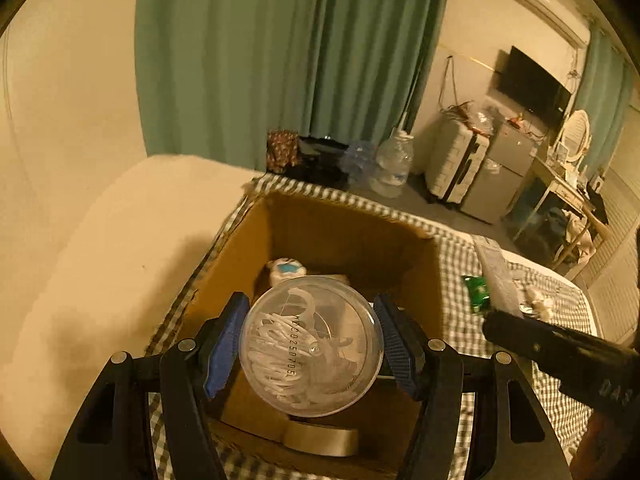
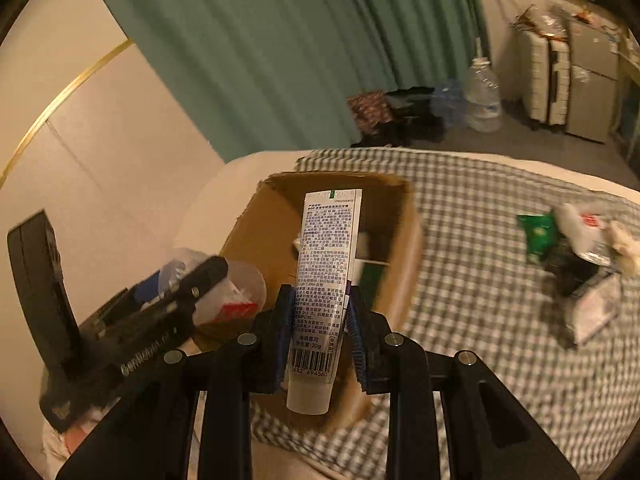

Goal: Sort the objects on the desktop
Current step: 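Carry the fork jar and toothpaste tube over the cardboard box and release both, then move both grippers back over the bed toward the remaining items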

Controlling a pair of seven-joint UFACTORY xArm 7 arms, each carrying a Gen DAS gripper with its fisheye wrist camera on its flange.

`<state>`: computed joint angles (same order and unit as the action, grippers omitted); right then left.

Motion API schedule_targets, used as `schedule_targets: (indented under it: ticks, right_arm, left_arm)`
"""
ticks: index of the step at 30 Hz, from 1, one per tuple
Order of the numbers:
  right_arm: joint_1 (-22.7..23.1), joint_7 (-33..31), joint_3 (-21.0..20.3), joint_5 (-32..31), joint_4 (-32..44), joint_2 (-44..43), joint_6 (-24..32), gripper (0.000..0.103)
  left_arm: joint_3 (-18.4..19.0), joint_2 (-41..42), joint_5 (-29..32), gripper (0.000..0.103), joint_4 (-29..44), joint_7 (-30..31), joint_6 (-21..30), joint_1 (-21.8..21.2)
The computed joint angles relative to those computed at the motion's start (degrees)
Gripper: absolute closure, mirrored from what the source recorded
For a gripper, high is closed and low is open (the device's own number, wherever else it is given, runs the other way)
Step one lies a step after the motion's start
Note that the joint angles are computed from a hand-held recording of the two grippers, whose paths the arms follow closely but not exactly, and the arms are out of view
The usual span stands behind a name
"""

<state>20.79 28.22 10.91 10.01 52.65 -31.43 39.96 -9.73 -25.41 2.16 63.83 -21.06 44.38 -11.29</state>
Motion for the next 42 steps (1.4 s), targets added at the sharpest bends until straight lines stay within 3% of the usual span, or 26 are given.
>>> schedule_targets:
  ticks: [7,11,13,14,15,16,17,20,24,34,42]
  right_arm:
    - [1.48,-2.89,-1.35,3.93,5.16,13.88,-4.63,0.077]
    - [0.80,-2.23,-1.32,4.34,8.43,18.76,-5.59,0.075]
    - [0.32,-1.41,-1.21,3.89,10.00,20.40,-5.60,0.075]
    - [0.17,-1.11,-1.20,3.80,10.76,20.99,-5.35,0.064]
    - [-0.14,-0.05,-1.07,3.28,11.28,21.28,-4.93,0.034]
    - [-0.86,2.68,-0.48,1.03,11.84,21.48,-4.42,0.020]
    - [-1.73,6.20,0.42,-2.54,11.52,20.99,-5.04,0.011]
    - [-2.49,9.39,1.03,-7.60,9.37,18.33,-8.01,0.011]
    - [-4.07,12.38,1.60,-11.71,7.00,13.77,-6.00,0.011]
    - [-8.26,13.77,0.57,-13.66,-2.32,-6.70,5.34,0.011]
    - [-13.80,8.94,-2.88,-14.91,-8.11,-24.51,15.69,0.011]
  left_arm:
    - [3.09,6.18,-2.65,0.037,-1.67,2.54,-4.14,0.57]
    - [2.68,8.48,-1.13,0.036,-1.58,2.04,-4.74,1.43]
    - [2.71,8.49,-0.97,0.027,-2.41,2.07,-5.75,1.42]
    - [2.13,8.51,0.50,0.015,-2.63,1.06,-5.99,1.92]
    - [1.41,8.26,2.16,0.011,-2.81,-0.21,-5.81,2.37]
    - [0.89,8.06,3.40,0.010,-2.84,-1.14,-5.65,2.56]
    - [0.48,7.84,4.65,0.008,-2.94,-1.69,-5.30,2.68]
    - [-0.09,6.78,6.44,0.005,-3.34,-2.46,-4.02,2.32]
    - [-0.20,4.04,5.43,0.005,-4.55,-2.78,-2.86,1.18]
    - [-5.56,-0.31,6.00,0.004,-0.45,-7.33,1.57,-2.00]
    - [-12.64,1.31,9.05,0.000,5.02,-15.31,1.53,-5.29]
